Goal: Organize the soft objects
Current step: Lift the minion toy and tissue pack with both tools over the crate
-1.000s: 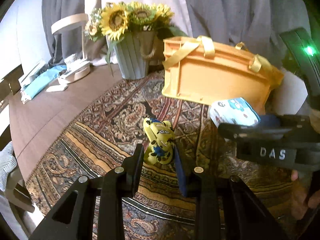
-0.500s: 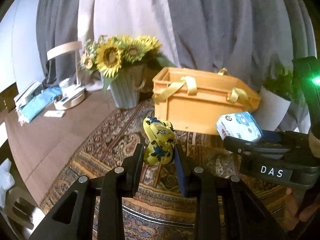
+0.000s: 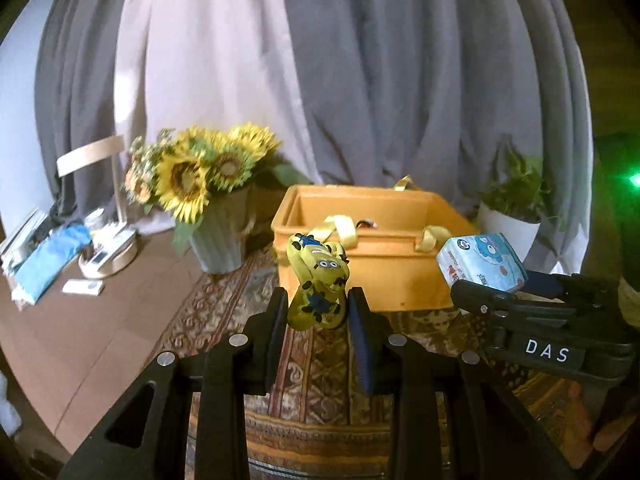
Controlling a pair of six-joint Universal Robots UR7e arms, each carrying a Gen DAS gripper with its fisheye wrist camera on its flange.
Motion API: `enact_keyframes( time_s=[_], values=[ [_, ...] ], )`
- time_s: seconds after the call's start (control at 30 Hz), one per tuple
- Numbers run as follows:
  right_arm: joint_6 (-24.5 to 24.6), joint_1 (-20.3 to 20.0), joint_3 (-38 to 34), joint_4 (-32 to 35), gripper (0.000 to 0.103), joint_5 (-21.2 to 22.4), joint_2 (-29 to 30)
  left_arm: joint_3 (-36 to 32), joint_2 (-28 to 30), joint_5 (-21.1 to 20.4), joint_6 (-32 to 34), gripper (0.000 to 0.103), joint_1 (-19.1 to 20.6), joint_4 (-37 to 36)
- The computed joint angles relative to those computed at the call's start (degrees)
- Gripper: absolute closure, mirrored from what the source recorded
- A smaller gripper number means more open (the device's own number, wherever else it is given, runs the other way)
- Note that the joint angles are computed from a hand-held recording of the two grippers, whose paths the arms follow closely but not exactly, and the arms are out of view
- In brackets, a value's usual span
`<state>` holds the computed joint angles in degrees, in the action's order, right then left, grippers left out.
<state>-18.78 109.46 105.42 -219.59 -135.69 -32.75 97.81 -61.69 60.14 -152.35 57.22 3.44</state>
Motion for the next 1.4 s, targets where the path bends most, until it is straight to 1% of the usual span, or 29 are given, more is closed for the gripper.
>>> enact_keyframes(
  time_s=[0.27,0.43,0.63,0.9,1.13,1.3,1.4],
  values=[
    [-0.7,2.6,-4.0,-5.2,0.030,-5.1,2.5,-4.2,0.2,6.8,5.2,0.072,1.7,2.7],
    [-1.5,3.7,-6.8,-7.2,0.030,-7.5,4.2,-6.6,0.8,9.7,6.8,0.072,2.5,4.2],
    [-3.9,4.4,-10.0,-9.3,0.030,-8.9,5.8,-9.1,1.4,11.8,7.8,0.072,3.0,5.3],
    [-7.2,4.4,-13.1,-9.9,0.030,-8.8,6.2,-12.8,3.4,13.2,8.0,0.072,3.1,5.6],
    [-10.7,3.6,-16.7,-9.3,0.030,-7.3,6.2,-16.4,5.8,13.8,8.8,0.072,3.2,5.2],
    [-11.7,2.4,-19.0,-7.6,0.030,-5.7,6.2,-21.5,9.3,14.4,8.6,0.072,3.6,7.0],
    [-11.4,1.3,-20.4,-5.6,0.030,-5.0,6.2,-25.1,11.9,14.3,8.3,0.072,3.9,8.9]
  ],
)
